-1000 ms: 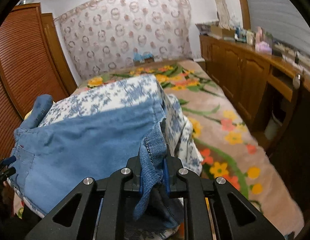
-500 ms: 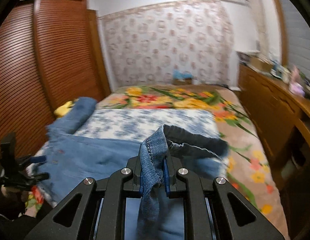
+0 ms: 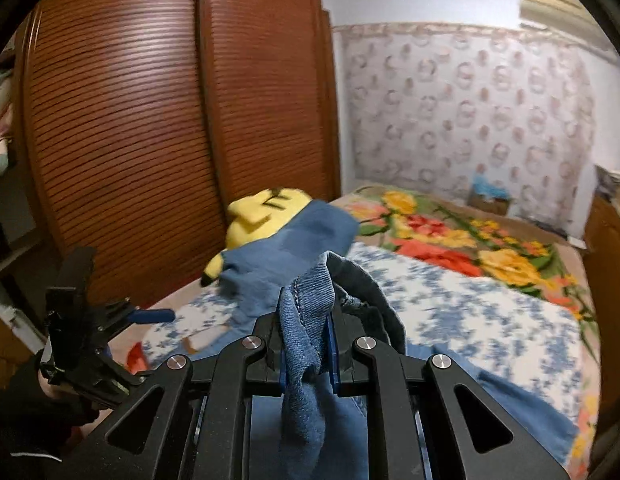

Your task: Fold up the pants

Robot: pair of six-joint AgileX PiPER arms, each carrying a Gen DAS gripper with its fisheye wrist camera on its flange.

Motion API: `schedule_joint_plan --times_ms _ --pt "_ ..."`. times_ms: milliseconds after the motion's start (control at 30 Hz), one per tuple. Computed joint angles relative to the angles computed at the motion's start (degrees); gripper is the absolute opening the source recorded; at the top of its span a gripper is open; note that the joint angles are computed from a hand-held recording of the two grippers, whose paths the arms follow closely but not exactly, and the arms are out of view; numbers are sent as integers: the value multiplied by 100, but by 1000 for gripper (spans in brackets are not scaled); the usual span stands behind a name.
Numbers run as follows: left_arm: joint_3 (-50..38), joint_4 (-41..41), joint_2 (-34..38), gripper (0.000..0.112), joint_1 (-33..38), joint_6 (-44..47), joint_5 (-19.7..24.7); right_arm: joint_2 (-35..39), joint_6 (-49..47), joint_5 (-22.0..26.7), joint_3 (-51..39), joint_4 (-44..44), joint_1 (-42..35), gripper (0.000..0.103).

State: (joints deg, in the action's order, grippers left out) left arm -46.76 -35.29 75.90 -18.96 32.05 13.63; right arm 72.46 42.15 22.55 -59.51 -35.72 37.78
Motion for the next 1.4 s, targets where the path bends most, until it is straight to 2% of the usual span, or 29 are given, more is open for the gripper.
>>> schedule_joint_plan --times_ms 133,200,267,333,400,533,667,800,867,933,1033,1200,1267,1300,1333,1400 --pt "19 -310 6 97 171 324 31 324 -851 -195 -145 662 -257 28" --pt "23 -612 30 97 255 621 57 319 -686 -242 -131 381 -293 42" --pt "13 -685 61 97 246 683 45 46 -393 -13 -27 -14 -262 45" --pt "-24 -866 119 97 247 889 74 79 -233 35 -15 -227 -279 46" --pt "-54 -980 185 97 191 1006 69 -22 281 392 61 -669 0 47" --pt "-73 -881 293 97 -35 866 -6 -221 461 947 166 -597 227 47" --pt "-98 -525 372 97 -345 421 -46 -147 514 1091 232 -363 166 47" --pt "-77 -584 467 97 -547 490 -121 -49 568 1083 342 -95 144 47" --pt "-81 -843 538 91 -628 765 -147 15 637 1104 373 -17 162 47" --pt "-109 -674 594 75 -697 626 -141 97 683 1025 420 133 168 47" --pt "-152 -1116 718 63 -708 1083 -25 208 702 1005 415 338 141 47" --pt "-209 -942 896 55 -793 884 -92 266 67 796 504 1140 -154 47" --pt "-208 -1331 924 40 -762 1276 -13 315 -296 794 497 1497 -268 47" --pt "-168 -1280 879 34 -793 1202 -91 352 -348 781 503 1553 -267 47" --pt "-129 -1312 820 32 -819 1225 -150 388 -404 785 482 1605 -269 46" --pt "-154 -1401 791 28 -790 1385 -37 342 -597 722 530 1776 -310 31"
